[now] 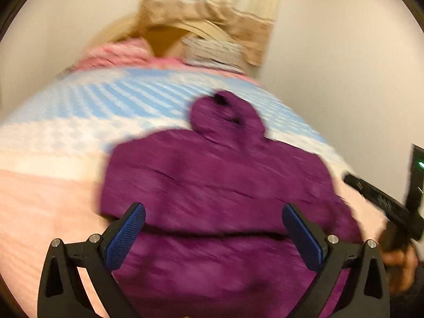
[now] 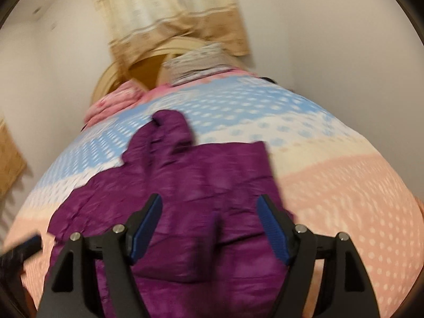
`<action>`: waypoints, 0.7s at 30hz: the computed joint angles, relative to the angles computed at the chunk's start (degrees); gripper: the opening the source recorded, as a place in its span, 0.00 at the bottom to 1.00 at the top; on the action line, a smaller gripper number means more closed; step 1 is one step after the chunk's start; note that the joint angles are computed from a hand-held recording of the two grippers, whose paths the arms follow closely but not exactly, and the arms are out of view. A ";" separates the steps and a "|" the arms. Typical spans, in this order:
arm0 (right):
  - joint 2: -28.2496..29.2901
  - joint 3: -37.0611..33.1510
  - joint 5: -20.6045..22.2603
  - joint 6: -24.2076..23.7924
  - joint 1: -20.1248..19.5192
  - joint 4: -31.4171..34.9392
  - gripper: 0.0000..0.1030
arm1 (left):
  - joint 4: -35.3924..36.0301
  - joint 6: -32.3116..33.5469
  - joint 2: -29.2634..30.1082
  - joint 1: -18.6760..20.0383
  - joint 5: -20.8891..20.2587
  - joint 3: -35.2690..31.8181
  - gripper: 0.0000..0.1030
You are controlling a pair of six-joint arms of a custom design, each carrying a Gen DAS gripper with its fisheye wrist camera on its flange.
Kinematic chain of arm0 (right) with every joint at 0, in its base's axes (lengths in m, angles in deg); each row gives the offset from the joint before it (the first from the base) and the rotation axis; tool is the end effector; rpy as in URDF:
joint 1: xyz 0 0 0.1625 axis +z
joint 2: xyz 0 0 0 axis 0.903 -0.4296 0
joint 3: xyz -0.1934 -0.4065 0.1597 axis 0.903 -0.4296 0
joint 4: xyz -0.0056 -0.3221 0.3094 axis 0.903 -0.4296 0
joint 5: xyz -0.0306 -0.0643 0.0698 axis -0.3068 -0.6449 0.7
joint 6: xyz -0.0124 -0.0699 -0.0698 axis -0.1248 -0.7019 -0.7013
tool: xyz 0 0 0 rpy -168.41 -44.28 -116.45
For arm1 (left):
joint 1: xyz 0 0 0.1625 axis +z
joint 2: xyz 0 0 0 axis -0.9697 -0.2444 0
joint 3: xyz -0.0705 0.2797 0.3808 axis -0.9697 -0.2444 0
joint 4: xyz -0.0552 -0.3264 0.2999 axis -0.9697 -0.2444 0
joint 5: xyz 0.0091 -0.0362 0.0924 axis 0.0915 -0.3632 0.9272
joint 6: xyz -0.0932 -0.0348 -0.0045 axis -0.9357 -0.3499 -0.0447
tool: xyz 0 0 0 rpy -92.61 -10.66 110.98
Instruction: Fold large clothes
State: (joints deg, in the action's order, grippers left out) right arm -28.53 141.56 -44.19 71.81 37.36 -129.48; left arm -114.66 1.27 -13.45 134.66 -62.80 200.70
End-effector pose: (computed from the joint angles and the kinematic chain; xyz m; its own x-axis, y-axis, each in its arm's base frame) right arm 0.2030 -0.5811 0.1735 -0.8445 0.1402 0.5169 -0.3709 0.5432 -0.7532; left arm -0.1408 -0.5975 0.2637 -0.7856 0.2647 -0.5593 0.5833 0.6185 -0.5266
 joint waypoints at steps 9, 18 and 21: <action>4.68 -5.45 -7.48 1.03 -2.01 16.54 0.41 | -13.01 12.07 9.52 1.70 14.20 -9.64 0.99; 4.47 -5.66 -9.54 0.84 -2.54 19.54 0.41 | -0.92 0.32 13.58 7.58 17.53 -11.18 0.99; 4.29 -5.36 -8.61 0.51 -3.11 19.07 0.41 | 2.81 -6.52 10.92 9.51 12.42 -10.82 0.99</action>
